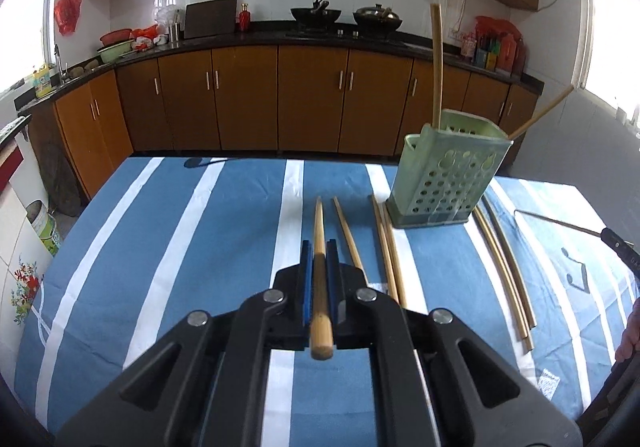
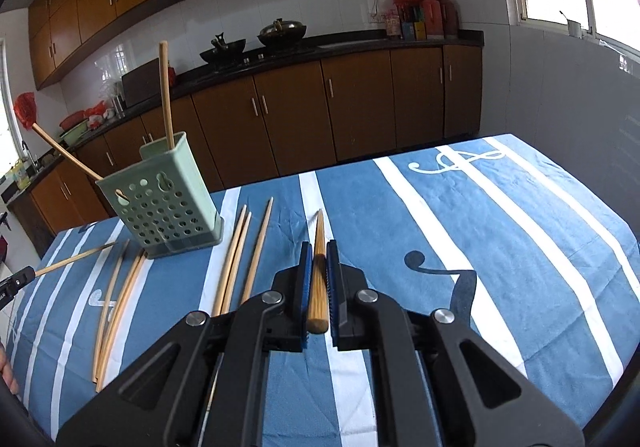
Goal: Organize utensils
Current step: 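Lift the left tool's chopstick toward the holder while the right tool carries its own, then insert the left chopstick into the green holder and open while the right does likewise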
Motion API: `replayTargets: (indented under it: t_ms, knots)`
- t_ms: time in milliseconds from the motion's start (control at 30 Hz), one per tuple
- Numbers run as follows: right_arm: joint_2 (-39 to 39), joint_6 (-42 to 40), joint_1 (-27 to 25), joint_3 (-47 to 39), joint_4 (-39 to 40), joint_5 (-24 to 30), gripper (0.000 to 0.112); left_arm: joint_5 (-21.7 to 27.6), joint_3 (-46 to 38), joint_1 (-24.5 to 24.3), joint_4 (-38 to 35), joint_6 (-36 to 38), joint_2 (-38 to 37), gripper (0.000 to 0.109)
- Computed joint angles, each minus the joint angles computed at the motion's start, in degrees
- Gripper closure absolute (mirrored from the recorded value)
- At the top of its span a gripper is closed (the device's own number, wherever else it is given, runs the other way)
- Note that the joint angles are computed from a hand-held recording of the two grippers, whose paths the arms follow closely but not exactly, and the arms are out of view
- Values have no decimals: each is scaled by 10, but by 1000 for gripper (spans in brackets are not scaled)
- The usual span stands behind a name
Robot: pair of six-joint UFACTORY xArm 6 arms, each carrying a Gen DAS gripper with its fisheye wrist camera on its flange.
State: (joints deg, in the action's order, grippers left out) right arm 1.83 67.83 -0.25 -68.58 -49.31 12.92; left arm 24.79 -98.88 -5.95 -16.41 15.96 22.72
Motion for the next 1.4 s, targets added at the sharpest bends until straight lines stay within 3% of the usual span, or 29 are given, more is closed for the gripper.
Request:
replayTargets:
  t_ms: [300, 733, 867, 1133, 1233, 1400]
  knots:
    - [-5, 79, -3, -22, -90, -6, 105, -31, -16, -2, -41, 22, -11, 101]
    - [2, 75, 1, -58, -112, -5, 105, -28, -57, -5, -43, 27, 1, 101]
    - [-2, 42, 1, -72, -81, -14, 105, -14, -71, -9, -62, 56, -4, 101]
    - [-6, -159, 8, -102, 158, -79, 105, 85, -162, -18, -127, 119, 5, 101]
    - [8, -180, 15, -136, 181, -96, 105, 105, -206, -27, -135, 130, 19, 101]
    - [53, -106, 19, -218, 104, -109, 105, 119, -345, -46, -100, 95, 90, 101]
